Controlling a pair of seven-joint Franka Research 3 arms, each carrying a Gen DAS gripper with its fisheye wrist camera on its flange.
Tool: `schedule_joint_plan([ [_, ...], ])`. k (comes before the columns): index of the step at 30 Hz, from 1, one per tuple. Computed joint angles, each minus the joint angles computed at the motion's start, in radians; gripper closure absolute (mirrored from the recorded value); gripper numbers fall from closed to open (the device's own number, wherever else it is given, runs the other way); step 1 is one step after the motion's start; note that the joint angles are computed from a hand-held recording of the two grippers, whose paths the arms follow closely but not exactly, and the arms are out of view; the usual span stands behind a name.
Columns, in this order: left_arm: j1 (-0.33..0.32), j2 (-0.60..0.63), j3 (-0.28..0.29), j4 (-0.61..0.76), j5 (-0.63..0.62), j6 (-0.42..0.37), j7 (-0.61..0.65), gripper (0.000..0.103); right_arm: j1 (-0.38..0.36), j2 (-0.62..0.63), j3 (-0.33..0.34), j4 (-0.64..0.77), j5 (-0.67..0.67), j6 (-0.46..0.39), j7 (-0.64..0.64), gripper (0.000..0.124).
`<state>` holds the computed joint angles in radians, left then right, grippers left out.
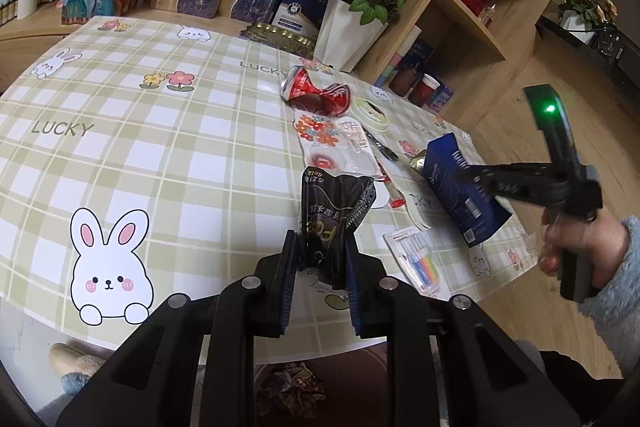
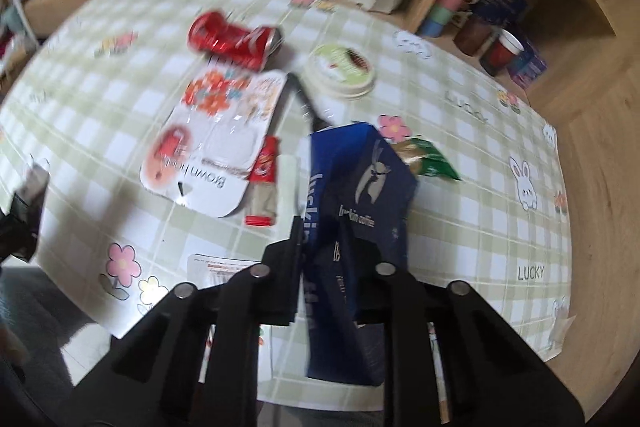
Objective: Collect trash
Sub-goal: 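Grasp the blue luckin coffee bag with the right tool and lift it, then carry the snack packet and coffee bag down over the brown bin with both tools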
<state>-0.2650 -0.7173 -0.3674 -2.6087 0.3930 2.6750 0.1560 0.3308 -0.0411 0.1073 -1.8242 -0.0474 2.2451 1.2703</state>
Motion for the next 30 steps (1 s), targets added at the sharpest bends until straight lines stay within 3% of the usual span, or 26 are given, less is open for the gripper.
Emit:
schedule_joint_plan([
  [7, -0.006, 0.026, -0.009, 0.047, 0.007, -0.027, 0.013, 0.081, -0.058, -0.031, -0.053, 0.016, 0.175, -0.017, -0.044, 0.107],
  [20, -0.021, 0.086, -0.009, 0.122, 0.016, -0.080, 0.042, 0.081, -0.186, 0.021, -0.127, 0.095, 0.521, -0.102, -0.020, 0.107],
  [30, -0.031, 0.159, -0.010, 0.173, 0.021, -0.084, 0.062, 0.081, -0.268, 0.078, -0.152, 0.151, 0.618, -0.157, 0.020, 0.103],
])
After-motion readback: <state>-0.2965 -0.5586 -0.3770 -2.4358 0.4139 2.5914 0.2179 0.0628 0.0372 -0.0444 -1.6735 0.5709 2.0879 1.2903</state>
